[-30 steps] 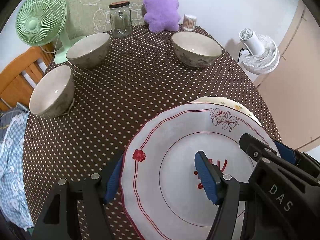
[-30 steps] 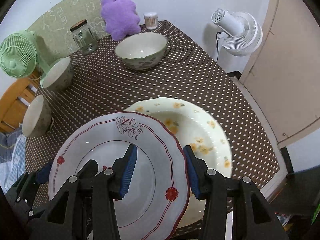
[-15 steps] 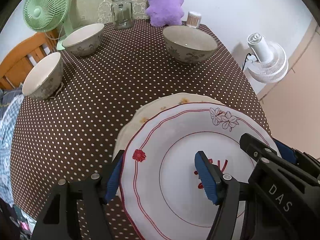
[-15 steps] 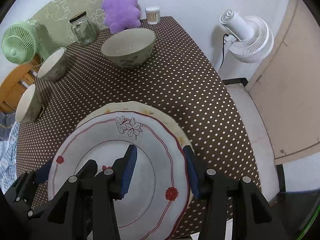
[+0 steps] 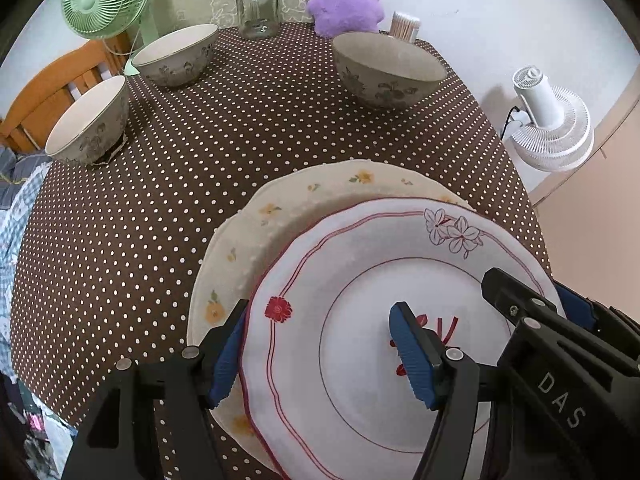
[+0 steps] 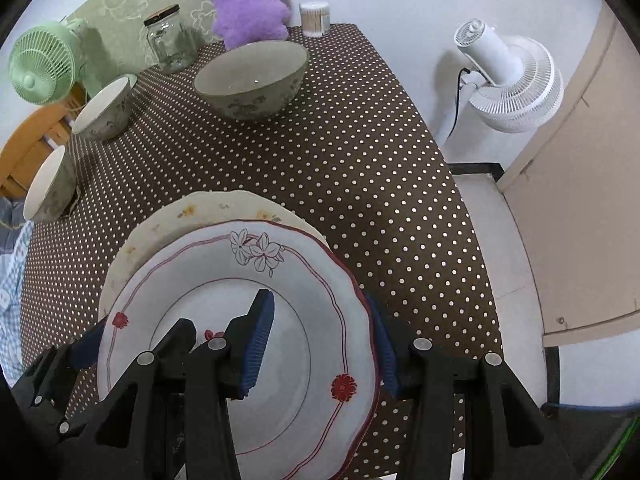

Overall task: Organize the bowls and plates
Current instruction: 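Lower the white red-character plate onto the yellow-flowered plates with the right tool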

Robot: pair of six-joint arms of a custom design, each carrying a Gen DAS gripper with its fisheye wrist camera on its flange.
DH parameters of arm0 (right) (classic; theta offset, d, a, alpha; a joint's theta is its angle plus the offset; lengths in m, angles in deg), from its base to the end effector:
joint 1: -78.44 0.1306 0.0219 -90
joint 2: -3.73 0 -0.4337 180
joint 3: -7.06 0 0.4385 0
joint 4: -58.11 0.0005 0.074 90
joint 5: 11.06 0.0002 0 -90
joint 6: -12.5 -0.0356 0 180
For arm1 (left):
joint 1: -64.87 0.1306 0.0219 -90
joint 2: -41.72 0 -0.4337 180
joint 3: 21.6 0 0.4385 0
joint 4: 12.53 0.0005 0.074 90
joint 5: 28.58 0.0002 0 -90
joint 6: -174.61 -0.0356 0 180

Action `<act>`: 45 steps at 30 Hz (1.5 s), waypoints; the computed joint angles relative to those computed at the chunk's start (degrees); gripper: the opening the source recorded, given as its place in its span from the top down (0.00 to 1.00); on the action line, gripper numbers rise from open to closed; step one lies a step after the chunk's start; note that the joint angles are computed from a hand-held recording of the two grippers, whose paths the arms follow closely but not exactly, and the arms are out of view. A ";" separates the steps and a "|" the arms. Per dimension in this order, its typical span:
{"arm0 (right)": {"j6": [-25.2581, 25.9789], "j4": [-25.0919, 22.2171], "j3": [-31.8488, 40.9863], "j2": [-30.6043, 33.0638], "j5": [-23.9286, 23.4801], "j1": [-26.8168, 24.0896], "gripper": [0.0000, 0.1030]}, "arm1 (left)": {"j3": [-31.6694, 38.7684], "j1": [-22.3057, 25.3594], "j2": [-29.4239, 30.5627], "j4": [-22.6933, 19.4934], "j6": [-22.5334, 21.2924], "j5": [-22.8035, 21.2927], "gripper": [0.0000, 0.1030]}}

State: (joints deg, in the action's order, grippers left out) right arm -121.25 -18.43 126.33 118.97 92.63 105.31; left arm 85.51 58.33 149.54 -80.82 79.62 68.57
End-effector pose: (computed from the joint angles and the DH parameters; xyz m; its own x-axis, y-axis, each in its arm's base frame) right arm 0.6077 0.2979 0.4501 -0.8744 0.3102 -0.3732 0.3170 0.9474 0.0448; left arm 0.6274 -0.0769 0.4359 -0.9103 0.1912 -0.3671 0.2374 0.9677 -0.0846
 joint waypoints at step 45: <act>3.63 3.46 -3.81 -2.06 -3.61 -1.26 0.71 | -0.63 -2.35 0.00 1.50 -0.17 -5.08 0.18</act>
